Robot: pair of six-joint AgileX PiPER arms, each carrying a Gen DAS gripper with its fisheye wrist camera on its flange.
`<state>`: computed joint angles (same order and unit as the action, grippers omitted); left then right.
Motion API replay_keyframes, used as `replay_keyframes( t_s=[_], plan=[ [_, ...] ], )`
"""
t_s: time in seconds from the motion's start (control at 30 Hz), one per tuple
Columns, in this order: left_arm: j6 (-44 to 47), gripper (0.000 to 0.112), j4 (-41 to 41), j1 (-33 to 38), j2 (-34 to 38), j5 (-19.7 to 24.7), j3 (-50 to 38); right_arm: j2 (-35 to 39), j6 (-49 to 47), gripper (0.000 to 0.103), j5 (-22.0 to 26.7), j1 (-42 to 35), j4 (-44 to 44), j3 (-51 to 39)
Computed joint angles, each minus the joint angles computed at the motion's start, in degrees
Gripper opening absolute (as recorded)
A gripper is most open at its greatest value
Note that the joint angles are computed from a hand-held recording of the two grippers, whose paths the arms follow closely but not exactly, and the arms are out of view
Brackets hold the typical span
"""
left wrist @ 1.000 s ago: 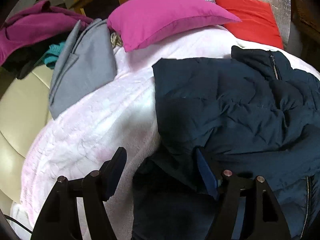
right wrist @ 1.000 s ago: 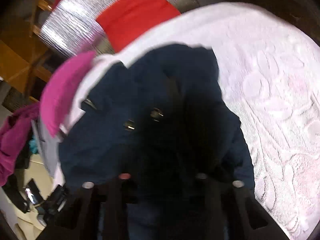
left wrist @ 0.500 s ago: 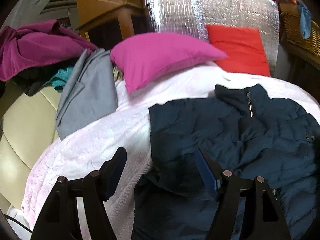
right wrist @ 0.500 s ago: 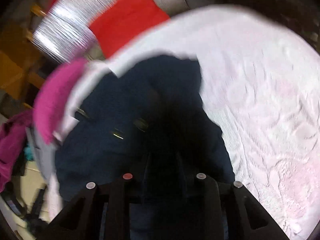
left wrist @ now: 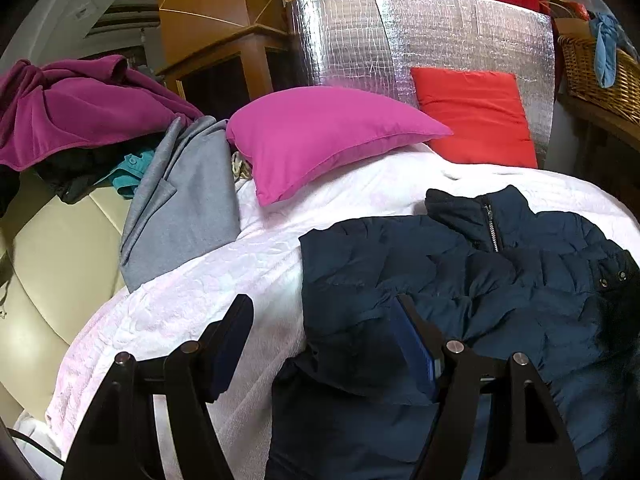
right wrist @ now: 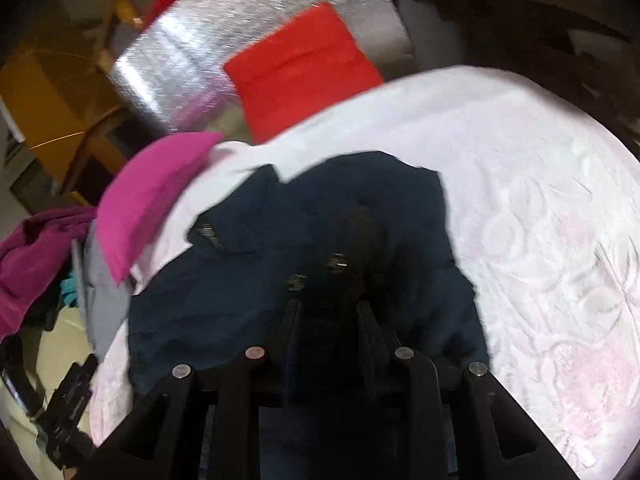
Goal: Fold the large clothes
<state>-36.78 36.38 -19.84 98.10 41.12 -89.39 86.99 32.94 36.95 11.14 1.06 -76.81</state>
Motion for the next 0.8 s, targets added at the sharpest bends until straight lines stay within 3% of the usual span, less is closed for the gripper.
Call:
replay_keyframes(
  t_s=[0.1,0.5,0.63,0.8],
  plan=[
    [-0.69,0.072,0.59,-0.43,-0.25,0.10,0.21,0.81,-0.40,0.033,-0.53,1.66,0.08,-0.76],
    [-2.46,0.072,2.86,-1.24,-1.04,-0.27,0.99,-6.52,28.82,0.033,-7.01,7.94,-31.65,5.66],
    [-2.62,0.072,3.22,-1.58,-0.87,-0.18,0.92,-5.68,21.21,0.052,-9.29,7.95,-25.25,5.28],
    [-1.52,0.072,2.19,-1.68,-0.23,0.10,0.31,-0.96,4.83,0.052,-7.24,5.34,-6.64,2.70]
  ],
)
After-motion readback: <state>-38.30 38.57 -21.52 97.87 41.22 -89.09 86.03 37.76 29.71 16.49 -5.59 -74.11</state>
